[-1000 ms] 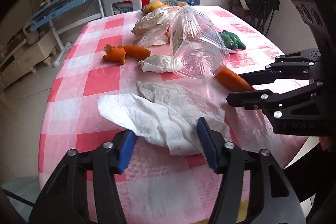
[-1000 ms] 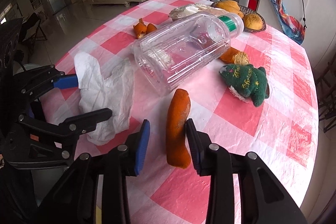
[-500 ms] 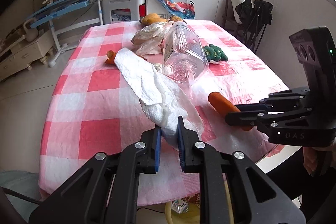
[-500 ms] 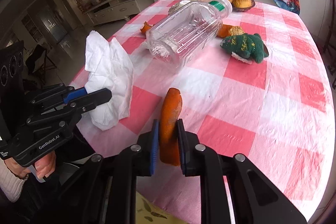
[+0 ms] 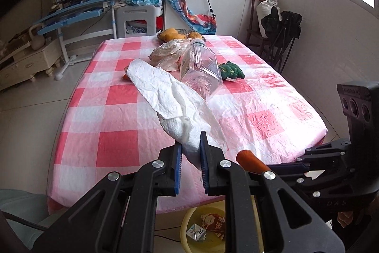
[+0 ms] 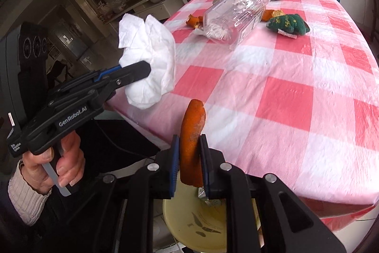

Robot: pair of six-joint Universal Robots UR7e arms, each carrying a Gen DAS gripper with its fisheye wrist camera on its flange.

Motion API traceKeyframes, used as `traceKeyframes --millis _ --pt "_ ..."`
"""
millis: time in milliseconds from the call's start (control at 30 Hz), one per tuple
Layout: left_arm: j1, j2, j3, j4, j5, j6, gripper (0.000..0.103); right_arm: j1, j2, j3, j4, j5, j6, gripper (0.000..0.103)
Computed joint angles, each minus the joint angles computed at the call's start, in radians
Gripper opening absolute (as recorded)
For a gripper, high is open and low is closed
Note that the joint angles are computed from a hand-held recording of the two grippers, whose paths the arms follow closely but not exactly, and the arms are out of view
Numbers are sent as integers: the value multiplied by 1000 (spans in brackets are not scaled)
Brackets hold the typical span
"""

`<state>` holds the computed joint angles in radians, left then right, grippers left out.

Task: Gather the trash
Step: 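Lower the carrot into the yellow basin and open the right tool while the left tool holds the tissue, then lower the white tissue into the yellow basin and open the left tool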

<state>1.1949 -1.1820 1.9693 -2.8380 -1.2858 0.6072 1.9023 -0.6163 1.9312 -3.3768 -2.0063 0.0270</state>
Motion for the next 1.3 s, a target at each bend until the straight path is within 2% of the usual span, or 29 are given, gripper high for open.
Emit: traceKeyframes --millis 267,333,367,433,500,867,967,1100,1200,1267,1300 --pt "-7 -33 34 5 -10 7 14 17 23 -26 126 -38 25 18" --pt "-8 -41 41 9 -13 9 14 18 27 -28 127 -57 41 20" --pt "-8 -45 46 11 -14 10 14 16 25 -24 114 -57 50 22" --pt "-9 -54 56 16 -16 13 14 14 19 -10 70 -64 65 37" --pt "-11 -64 69 24 -17 18 14 13 16 1 23 -73 74 46" --pt "-39 -152 186 136 -13 104 14 3 12 46 -225 -101 73 48" --pt "-51 -172 217 202 18 130 14 6 17 47 -244 -110 69 48" --pt "-68 -180 258 243 94 151 15 24 30 41 -243 -134 65 49" --pt "-69 -189 264 248 108 143 23 34 34 58 -262 -150 61 53" --pt "-65 -196 264 226 104 128 45 38 37 56 -263 -161 57 55" --pt "-63 -197 265 199 105 120 51 41 39 55 -266 -171 57 58"
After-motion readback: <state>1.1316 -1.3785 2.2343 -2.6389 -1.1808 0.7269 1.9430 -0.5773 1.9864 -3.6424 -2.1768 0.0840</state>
